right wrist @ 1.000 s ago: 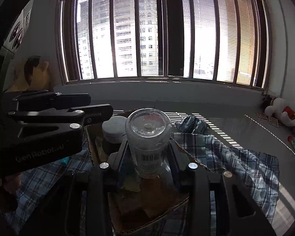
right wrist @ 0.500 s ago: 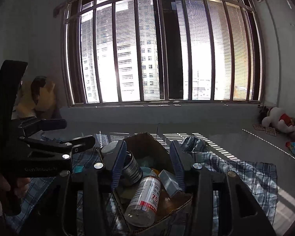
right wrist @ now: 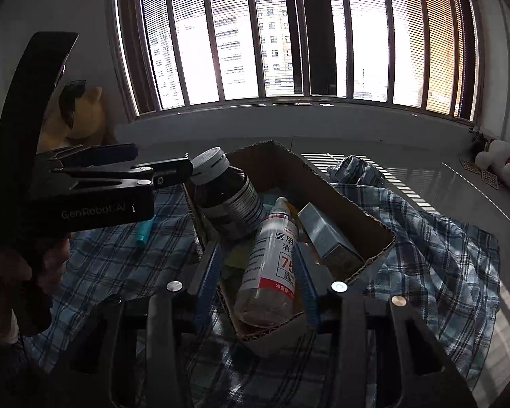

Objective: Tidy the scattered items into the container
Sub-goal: 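Carry both bottles into the cardboard box and open both grippers, then move the left gripper down onto the teal tube and grasp it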

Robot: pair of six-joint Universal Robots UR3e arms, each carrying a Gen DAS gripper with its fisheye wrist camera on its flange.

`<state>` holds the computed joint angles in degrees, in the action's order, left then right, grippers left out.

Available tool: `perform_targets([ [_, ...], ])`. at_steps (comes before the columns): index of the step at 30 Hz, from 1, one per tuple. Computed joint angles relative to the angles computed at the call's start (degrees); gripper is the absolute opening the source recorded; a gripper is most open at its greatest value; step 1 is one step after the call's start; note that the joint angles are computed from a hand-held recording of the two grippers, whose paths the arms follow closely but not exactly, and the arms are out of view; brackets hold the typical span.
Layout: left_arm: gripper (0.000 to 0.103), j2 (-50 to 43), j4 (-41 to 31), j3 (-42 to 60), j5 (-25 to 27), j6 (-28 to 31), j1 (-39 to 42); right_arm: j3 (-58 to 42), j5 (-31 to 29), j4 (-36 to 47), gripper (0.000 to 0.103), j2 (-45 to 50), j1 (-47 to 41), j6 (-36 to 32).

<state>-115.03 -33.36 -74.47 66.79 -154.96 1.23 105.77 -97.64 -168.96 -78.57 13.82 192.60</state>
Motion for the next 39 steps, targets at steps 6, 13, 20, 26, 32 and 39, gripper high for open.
perform_targets([
  [6, 0.086, -9.6, -1.0, 11.6, 10.4, -1.5, -4.0, 2.9, 0.1, -1.9, 0.042, -1.7, -1.1, 1.1],
  [13, 0.087, -4.1, 1.9, 2.4, 6.5, 0.6, 0.2, 1.3, -2.6, -3.6, 0.042, -0.6, 2.3, -0.4],
  [20, 0.087, 0.8, 2.6, -5.0, 4.1, 5.8, 5.9, -0.5, 0.7, -6.3, 0.042, 1.5, 5.2, -2.8],
  [26, 0.087, -3.0, -11.4, 1.5, 0.5, 8.0, 11.0, -3.2, 1.4, -5.3, 0.042, 5.1, 7.7, -4.8],
  [32, 0.086, -8.0, -12.0, 3.5, 4.9, 8.5, 9.8, -7.9, -0.5, -1.2, 0.046, 10.2, 10.3, -3.8],
  [39, 0.060, -14.1, -22.4, 12.7, 1.2, 4.6, 9.8, -9.2, -1.1, 0.4, 0.048, 11.7, 11.3, -4.3],
])
